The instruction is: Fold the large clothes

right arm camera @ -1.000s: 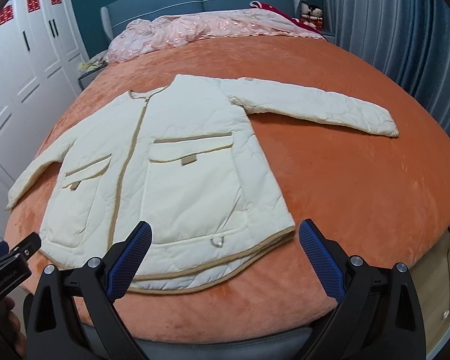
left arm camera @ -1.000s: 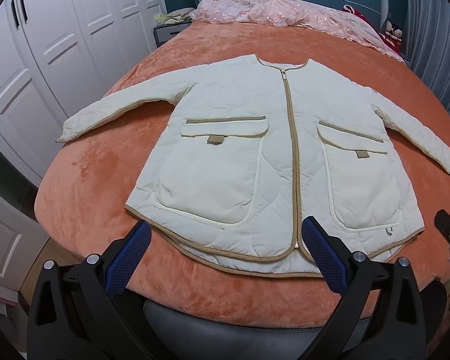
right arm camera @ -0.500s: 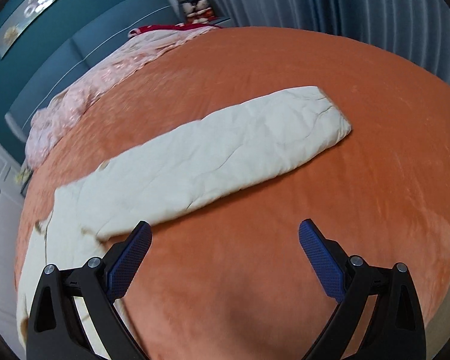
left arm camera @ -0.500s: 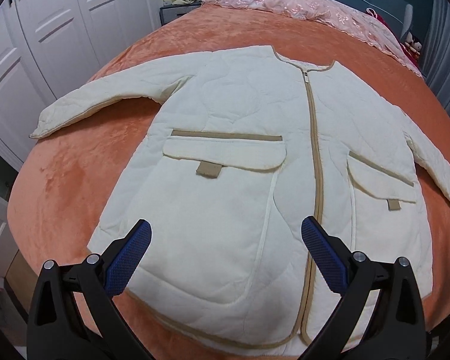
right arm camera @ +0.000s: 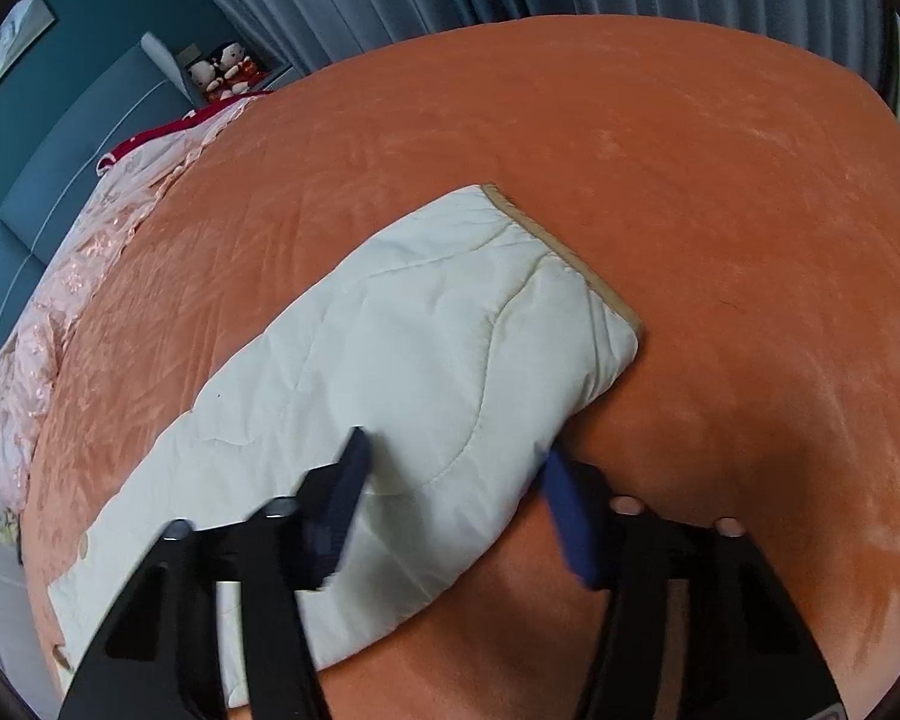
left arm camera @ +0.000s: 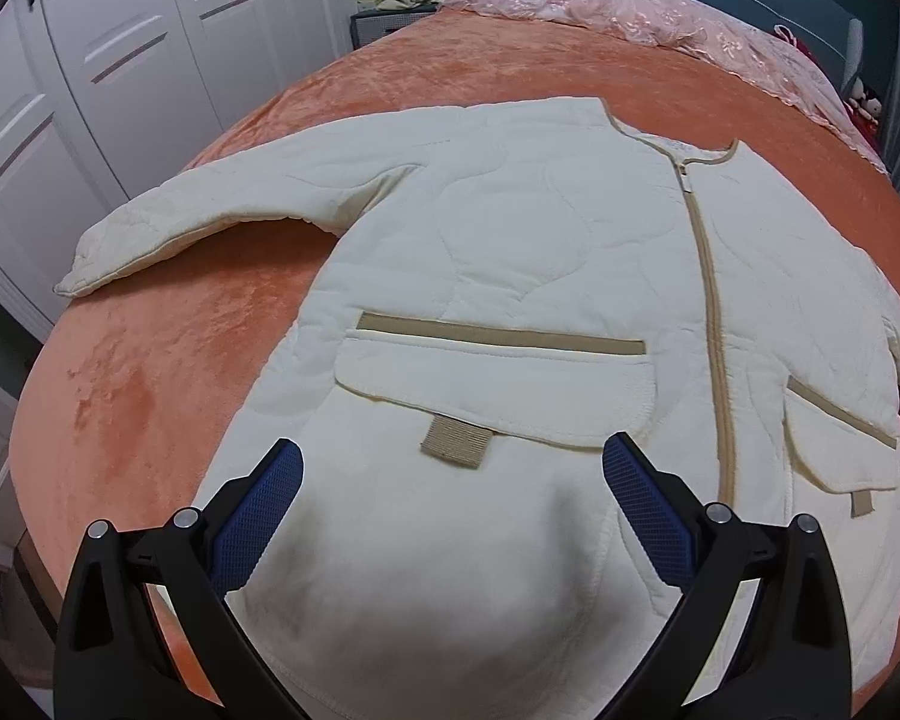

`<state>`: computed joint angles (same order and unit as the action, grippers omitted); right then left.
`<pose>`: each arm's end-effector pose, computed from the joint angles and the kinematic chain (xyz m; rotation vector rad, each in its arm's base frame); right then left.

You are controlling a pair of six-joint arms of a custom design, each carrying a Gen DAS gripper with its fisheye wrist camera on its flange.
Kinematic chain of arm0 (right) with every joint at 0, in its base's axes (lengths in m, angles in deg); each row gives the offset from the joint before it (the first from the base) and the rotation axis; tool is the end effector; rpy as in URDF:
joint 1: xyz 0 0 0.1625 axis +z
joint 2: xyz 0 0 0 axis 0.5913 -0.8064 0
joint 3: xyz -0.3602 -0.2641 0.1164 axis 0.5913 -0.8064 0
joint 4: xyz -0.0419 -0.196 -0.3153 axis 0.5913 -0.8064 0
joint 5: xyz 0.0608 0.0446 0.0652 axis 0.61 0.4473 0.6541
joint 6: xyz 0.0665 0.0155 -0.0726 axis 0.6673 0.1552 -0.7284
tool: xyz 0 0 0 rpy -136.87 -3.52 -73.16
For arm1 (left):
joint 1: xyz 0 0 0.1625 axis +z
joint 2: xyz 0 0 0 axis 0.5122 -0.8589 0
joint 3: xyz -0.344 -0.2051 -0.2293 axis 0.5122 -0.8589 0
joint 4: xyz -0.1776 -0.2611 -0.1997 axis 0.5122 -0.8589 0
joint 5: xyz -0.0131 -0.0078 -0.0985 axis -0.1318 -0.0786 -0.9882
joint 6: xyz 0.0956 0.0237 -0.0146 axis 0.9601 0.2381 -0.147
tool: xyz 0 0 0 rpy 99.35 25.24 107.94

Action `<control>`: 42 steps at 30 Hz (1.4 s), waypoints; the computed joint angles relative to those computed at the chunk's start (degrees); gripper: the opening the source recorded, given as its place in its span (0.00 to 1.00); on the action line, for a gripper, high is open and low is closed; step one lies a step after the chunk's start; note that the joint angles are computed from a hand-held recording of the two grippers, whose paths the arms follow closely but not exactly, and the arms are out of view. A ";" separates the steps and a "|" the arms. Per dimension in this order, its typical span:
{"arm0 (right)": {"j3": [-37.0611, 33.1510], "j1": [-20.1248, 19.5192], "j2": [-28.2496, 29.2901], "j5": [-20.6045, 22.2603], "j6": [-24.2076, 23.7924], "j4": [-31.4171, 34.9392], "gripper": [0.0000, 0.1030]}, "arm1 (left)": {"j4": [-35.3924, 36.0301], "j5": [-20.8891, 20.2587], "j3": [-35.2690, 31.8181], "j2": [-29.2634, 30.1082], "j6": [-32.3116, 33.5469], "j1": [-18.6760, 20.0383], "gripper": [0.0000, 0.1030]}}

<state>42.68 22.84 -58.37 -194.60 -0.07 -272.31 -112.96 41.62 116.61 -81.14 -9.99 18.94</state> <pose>-0.1766 -0.4567 0.3992 -1.1379 -1.8447 1.3028 -0.1577 -0.5237 0.1355 0.1790 2.1933 -0.6753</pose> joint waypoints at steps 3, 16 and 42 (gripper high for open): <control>-1.88 3.63 1.25 0.55 -1.50 0.03 0.11 | 0.11 0.13 -0.19 -0.62 0.15 1.10 0.95; -16.94 35.98 22.04 13.71 -28.57 6.15 0.15 | -3.67 -0.76 1.96 -4.79 0.04 3.97 0.95; 1.02 23.10 20.85 14.72 -5.23 -2.85 0.55 | -6.90 -30.16 -23.33 9.94 6.52 14.70 0.15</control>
